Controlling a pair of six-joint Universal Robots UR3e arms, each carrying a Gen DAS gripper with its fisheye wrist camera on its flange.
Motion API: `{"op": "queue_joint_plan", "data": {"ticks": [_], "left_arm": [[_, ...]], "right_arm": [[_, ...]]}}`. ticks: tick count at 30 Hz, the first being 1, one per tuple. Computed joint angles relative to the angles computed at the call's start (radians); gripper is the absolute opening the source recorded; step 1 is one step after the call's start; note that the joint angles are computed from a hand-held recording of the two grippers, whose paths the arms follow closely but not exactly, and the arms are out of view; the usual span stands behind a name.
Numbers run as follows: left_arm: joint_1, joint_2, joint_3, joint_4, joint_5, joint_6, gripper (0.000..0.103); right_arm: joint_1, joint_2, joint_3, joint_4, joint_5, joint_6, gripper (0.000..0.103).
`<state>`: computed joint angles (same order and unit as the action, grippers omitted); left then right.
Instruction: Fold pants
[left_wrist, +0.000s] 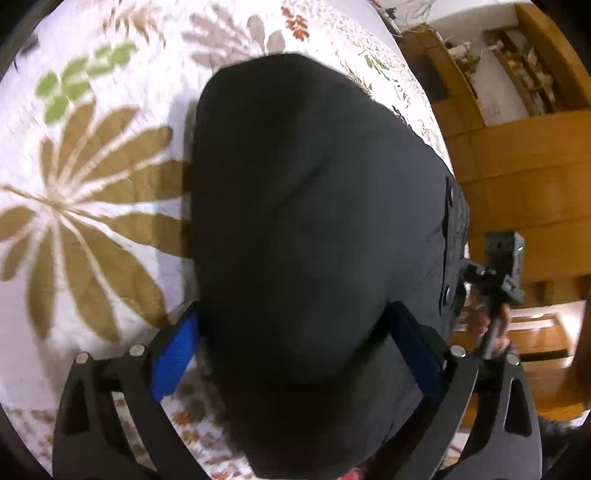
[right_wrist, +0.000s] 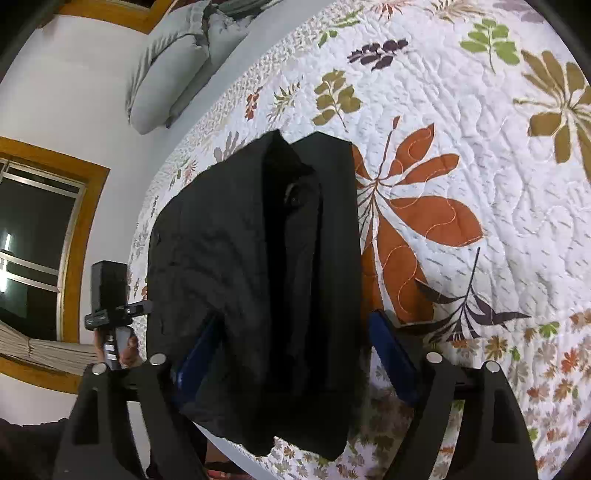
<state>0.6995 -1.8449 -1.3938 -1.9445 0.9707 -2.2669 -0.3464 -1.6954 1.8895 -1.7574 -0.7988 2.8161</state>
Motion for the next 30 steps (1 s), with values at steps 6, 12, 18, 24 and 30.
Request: {"op": "queue_joint_plan", "data": {"ticks": [6,12,18,24,30], "left_arm": [[0.007,0.007,-0.042,-0.018,-0.044,0.006,0.099],[0.006,-0.008,-0.046,-0.051,-0.042,0.043,0.101],[-0.021,0.021,-0.057,-0.011,-0.036,-0.016,0.101],[-0.038,0.086,-0.091,0.028,-0.031,-0.042,0.099],[-0.051,0.110,-0.096,0.050,-0.020,-0.074,0.086]], "right_arm": [[-0.001,0.057,0.012,-0.006,0.052,-0.021,0.089],[0.030,0.124,-0.014,-0.035,0.094,-0.021,0.090],[0.059,0.156,-0.026,-0.102,0.101,0.023,0.079],[0.025,0.121,0.020,-0.099,0.156,0.012,0.052],[0.057,0.117,0.016,-0.176,0.132,0.088,0.045]]}}
